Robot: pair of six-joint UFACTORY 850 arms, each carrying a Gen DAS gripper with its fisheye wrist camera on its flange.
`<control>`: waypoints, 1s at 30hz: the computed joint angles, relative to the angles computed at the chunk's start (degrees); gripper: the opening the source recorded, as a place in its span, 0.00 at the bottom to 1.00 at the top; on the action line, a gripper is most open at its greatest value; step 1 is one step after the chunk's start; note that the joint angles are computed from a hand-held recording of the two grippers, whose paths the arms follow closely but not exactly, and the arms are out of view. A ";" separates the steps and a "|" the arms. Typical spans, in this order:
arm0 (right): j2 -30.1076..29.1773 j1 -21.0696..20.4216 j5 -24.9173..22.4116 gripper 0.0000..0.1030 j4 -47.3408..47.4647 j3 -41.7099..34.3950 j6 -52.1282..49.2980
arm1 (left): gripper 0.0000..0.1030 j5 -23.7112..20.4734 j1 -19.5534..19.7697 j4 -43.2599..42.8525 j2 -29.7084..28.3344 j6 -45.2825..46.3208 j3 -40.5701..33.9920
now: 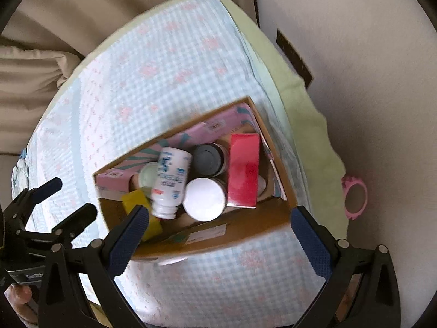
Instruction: Organize rigid objects
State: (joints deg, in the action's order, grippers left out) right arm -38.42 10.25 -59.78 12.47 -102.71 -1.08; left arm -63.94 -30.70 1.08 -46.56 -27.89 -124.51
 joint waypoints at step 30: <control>42.79 24.21 37.71 1.00 -36.41 23.12 27.43 | 1.00 -8.01 -20.29 64.52 56.62 -54.78 43.59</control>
State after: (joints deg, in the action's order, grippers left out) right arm 4.36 34.46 -22.07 -23.94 -79.59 26.35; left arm -71.95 -50.99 65.61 10.07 -82.66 -80.92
